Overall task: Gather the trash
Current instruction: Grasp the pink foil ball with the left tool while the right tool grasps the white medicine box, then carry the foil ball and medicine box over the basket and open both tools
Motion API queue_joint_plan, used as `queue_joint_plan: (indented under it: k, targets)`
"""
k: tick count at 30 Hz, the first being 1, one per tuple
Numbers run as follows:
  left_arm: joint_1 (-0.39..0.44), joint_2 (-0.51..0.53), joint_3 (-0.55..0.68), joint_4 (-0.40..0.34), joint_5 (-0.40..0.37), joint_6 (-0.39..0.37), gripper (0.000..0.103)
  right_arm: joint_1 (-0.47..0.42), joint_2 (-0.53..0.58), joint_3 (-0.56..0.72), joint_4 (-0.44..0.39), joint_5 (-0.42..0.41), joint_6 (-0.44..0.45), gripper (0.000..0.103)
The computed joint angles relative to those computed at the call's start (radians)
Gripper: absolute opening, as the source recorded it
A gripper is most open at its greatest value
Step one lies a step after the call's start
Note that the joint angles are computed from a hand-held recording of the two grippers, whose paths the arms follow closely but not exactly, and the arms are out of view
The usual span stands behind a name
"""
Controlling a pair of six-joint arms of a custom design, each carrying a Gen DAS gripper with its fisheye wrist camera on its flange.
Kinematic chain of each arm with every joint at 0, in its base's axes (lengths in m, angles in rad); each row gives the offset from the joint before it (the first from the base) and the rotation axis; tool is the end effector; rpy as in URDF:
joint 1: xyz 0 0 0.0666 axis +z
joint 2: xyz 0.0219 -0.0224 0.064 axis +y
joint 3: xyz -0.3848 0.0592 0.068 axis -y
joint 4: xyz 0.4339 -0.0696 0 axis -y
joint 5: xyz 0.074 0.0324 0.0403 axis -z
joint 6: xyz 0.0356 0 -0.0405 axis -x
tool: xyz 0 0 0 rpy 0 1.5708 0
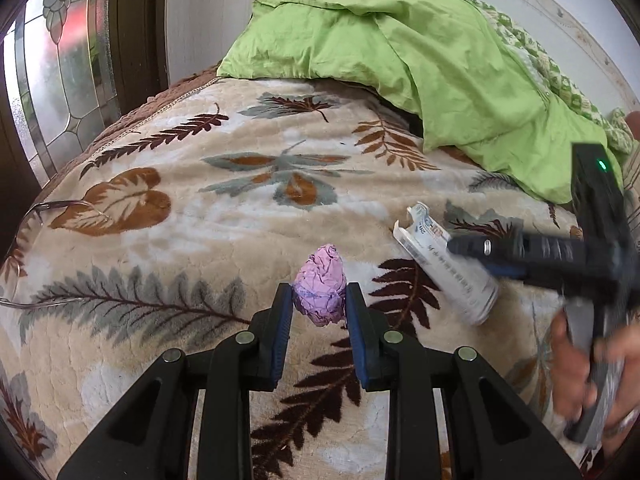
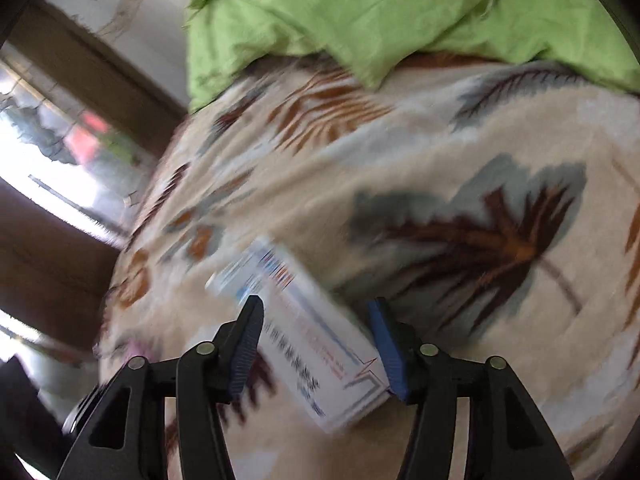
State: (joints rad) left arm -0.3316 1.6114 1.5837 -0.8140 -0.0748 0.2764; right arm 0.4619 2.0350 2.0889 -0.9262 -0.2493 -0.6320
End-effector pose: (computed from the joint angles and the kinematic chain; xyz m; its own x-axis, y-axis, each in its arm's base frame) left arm 0.5794 -0.1971 0.4185 -0.7541 -0.0282 -0.6561 0.0746 0.9889 -0.1282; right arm 0.6747 0.3453 0.3844 -0.8922 0.1954 -0.4072 -0.0581 0.8445 0.5323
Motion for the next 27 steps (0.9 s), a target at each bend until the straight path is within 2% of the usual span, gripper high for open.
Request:
queue_joint_plan:
  k: [4,7,9,10,12,16,22,24,27]
  targets:
    - [-0.003,-0.006,-0.004,0.005,-0.009,0.005,0.026,0.050,-0.021,-0.026,-0.016,0.080,0.052,0.067]
    - [-0.001,-0.009,-0.008,0.004,-0.017,0.008,0.026,0.093,0.017,0.038,-0.085,0.257,0.093,0.067]
    - [-0.001,-0.012,-0.012,0.005,-0.016,0.008,0.026,0.114,0.029,0.059,-0.123,0.353,0.112,0.056]
    - [-0.001,-0.012,-0.012,0.007,-0.017,0.005,0.026,0.126,0.033,0.069,-0.147,0.404,0.129,0.056]
    - [-0.004,-0.019,-0.020,0.016,-0.022,-0.004,0.026,0.139,0.006,0.029,-0.138,0.445,0.137,0.055]
    - [-0.020,-0.030,-0.034,0.030,-0.025,-0.024,0.026,0.166,-0.130,-0.157,-0.063,0.532,0.095,0.055]
    - [-0.063,-0.070,-0.077,0.077,-0.066,-0.075,0.026,0.228,-0.371,-0.438,0.022,0.656,-0.072,0.055]
    - [-0.078,-0.085,-0.091,0.092,-0.072,-0.088,0.026,0.246,-0.426,-0.493,0.049,0.682,-0.123,0.055]
    - [-0.106,-0.111,-0.118,0.115,-0.088,-0.112,0.026,0.284,-0.495,-0.555,0.059,0.769,-0.175,0.055]
